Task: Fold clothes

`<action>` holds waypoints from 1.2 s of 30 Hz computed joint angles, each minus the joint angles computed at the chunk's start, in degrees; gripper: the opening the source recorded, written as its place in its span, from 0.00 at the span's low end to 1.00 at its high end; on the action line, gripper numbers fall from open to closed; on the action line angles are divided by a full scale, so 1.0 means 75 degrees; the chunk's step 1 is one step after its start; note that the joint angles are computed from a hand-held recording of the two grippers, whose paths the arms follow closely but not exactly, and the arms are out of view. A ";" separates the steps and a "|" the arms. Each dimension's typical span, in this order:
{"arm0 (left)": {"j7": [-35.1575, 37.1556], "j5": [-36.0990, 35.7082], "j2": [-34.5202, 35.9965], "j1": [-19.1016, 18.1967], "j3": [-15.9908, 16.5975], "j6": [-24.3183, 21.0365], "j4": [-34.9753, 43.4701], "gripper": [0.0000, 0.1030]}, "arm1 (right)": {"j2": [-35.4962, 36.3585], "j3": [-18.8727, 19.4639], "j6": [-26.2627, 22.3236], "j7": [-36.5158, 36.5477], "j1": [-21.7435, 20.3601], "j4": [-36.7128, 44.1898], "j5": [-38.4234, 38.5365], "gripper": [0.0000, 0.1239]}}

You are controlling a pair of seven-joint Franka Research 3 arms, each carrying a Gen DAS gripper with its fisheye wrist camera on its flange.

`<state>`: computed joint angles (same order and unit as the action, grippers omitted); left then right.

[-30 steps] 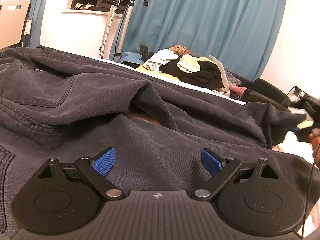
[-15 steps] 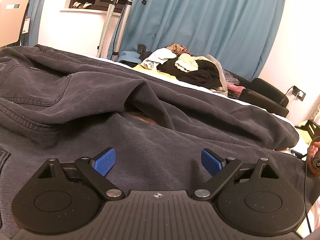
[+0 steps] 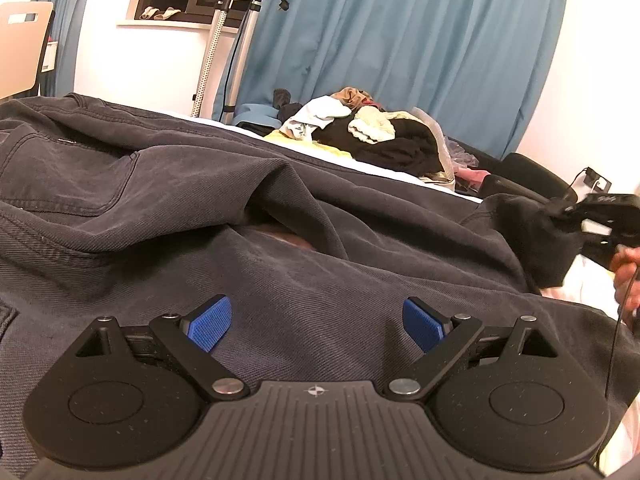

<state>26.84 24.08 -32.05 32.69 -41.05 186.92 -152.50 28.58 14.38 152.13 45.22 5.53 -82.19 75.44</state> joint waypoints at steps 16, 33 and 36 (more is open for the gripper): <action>0.0050 -0.0151 0.0080 -0.0135 0.0120 0.0068 -0.0013 0.91 | -0.0881 -0.0587 0.2502 0.2357 0.0535 -0.1475 0.1326 0.68; 0.0115 -0.0162 0.0077 -0.0058 0.0036 0.0076 0.0004 0.91 | 0.0512 -0.0340 0.1352 0.2503 -0.0025 0.0179 0.0924 0.04; -0.0007 -0.0247 -0.0112 0.0185 -0.0210 0.0070 -0.0021 0.91 | 0.0977 -0.0203 0.2704 0.1553 0.0178 0.1128 0.0615 0.03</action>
<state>26.79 22.23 -32.88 34.08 -42.63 187.44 -152.66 35.91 12.85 172.41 56.87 6.87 -73.72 80.06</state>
